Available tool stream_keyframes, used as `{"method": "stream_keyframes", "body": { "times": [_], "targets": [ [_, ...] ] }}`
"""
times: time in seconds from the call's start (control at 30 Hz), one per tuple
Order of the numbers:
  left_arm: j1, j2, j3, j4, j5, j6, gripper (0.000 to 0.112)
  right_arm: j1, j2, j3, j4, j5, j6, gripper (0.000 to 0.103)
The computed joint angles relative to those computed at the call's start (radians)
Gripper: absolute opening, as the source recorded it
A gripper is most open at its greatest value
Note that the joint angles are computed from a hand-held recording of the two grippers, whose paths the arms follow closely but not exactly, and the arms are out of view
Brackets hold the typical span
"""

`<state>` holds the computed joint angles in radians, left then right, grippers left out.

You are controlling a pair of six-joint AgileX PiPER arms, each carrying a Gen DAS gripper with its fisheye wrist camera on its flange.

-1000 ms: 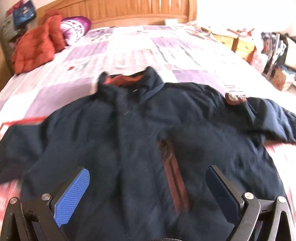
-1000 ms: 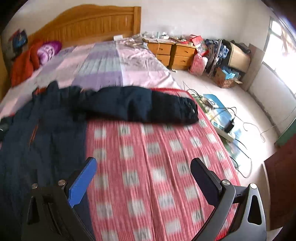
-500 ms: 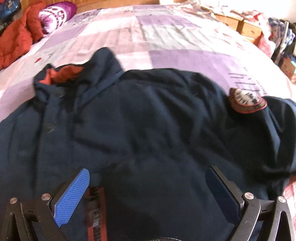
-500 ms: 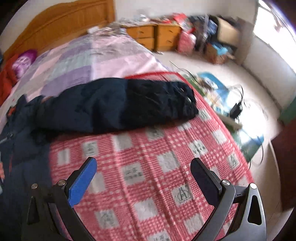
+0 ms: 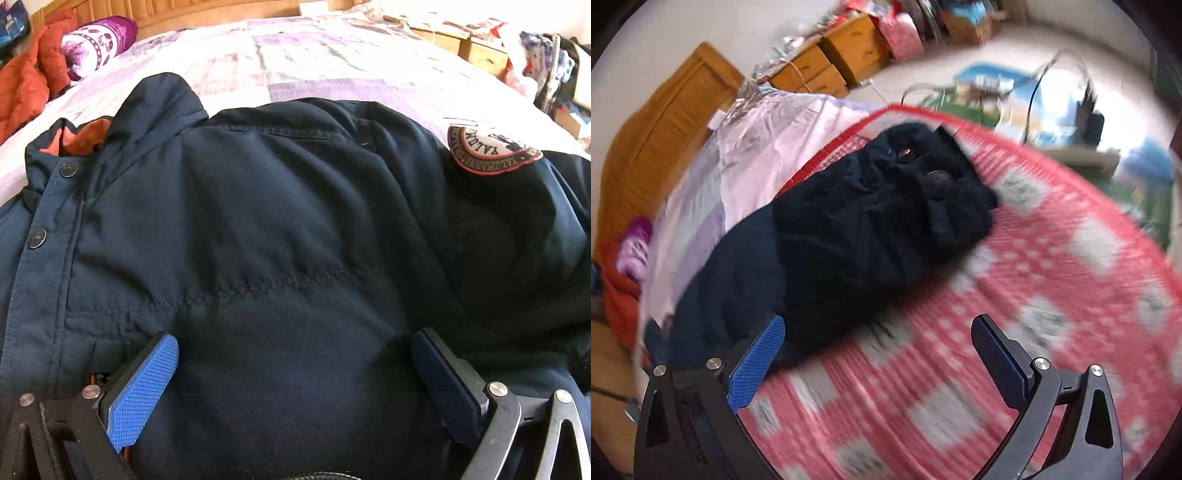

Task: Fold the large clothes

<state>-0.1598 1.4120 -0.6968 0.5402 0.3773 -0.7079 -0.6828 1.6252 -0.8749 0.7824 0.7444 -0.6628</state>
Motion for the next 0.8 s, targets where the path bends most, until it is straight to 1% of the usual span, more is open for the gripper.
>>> {"method": "stream_keyframes", "body": {
  "times": [0.03, 0.1, 0.17, 0.23, 0.27, 0.3, 0.33, 0.37, 0.4, 0.47, 0.5, 0.53, 0.57, 0.63, 0.73, 0.8],
  "targets": [
    [0.000, -0.005, 0.002, 0.001, 0.000, -0.001, 0.103, 0.010, 0.044, -0.029, 0.023, 0.013, 0.020, 0.103],
    [-0.003, -0.008, 0.011, 0.034, -0.006, -0.033, 0.103, 0.039, 0.121, -0.078, 0.046, 0.011, 0.090, 0.103],
    [-0.013, -0.007, 0.018, 0.081, -0.011, -0.083, 0.103, 0.060, 0.152, -0.093, 0.088, -0.037, 0.137, 0.103],
    [-0.004, 0.001, 0.025, 0.096, -0.030, -0.097, 0.103, 0.060, 0.160, -0.090, 0.180, -0.083, 0.123, 0.101],
    [-0.002, -0.001, 0.030, 0.095, -0.038, -0.097, 0.103, 0.058, 0.170, -0.099, 0.212, -0.096, 0.125, 0.088],
    [-0.006, -0.006, 0.036, 0.109, -0.039, -0.115, 0.103, 0.060, 0.176, -0.108, 0.206, -0.118, 0.158, 0.063],
    [-0.004, -0.006, 0.037, 0.113, -0.043, -0.118, 0.103, 0.053, 0.179, -0.113, 0.208, -0.133, 0.172, 0.048],
    [-0.003, -0.007, 0.039, 0.115, -0.045, -0.121, 0.103, 0.034, 0.183, -0.118, 0.240, -0.128, 0.147, 0.028],
    [-0.003, -0.007, 0.040, 0.115, -0.047, -0.121, 0.103, 0.022, 0.184, -0.132, 0.238, -0.116, 0.134, 0.023],
    [0.001, -0.016, 0.044, 0.085, -0.059, -0.087, 0.103, 0.032, 0.159, -0.163, 0.156, -0.126, 0.145, 0.018],
    [-0.001, -0.021, 0.047, 0.088, -0.063, -0.084, 0.103, 0.048, 0.127, -0.171, 0.085, -0.163, 0.158, 0.017],
    [-0.008, -0.023, 0.048, 0.108, -0.060, -0.100, 0.103, 0.052, 0.117, -0.181, 0.051, -0.176, 0.166, 0.017],
    [-0.016, -0.022, 0.047, 0.129, -0.053, -0.121, 0.103, 0.054, 0.114, -0.194, 0.016, -0.180, 0.188, 0.017],
    [-0.016, -0.018, 0.044, 0.128, -0.047, -0.121, 0.103, 0.076, 0.108, -0.200, -0.066, -0.189, 0.285, 0.017],
    [-0.018, -0.012, 0.035, 0.124, -0.035, -0.114, 0.103, 0.089, 0.077, -0.179, -0.090, -0.228, 0.296, 0.017],
    [-0.025, -0.005, 0.030, 0.140, -0.024, -0.130, 0.103, 0.094, 0.057, -0.168, -0.119, -0.242, 0.333, 0.017]
  ]
}}
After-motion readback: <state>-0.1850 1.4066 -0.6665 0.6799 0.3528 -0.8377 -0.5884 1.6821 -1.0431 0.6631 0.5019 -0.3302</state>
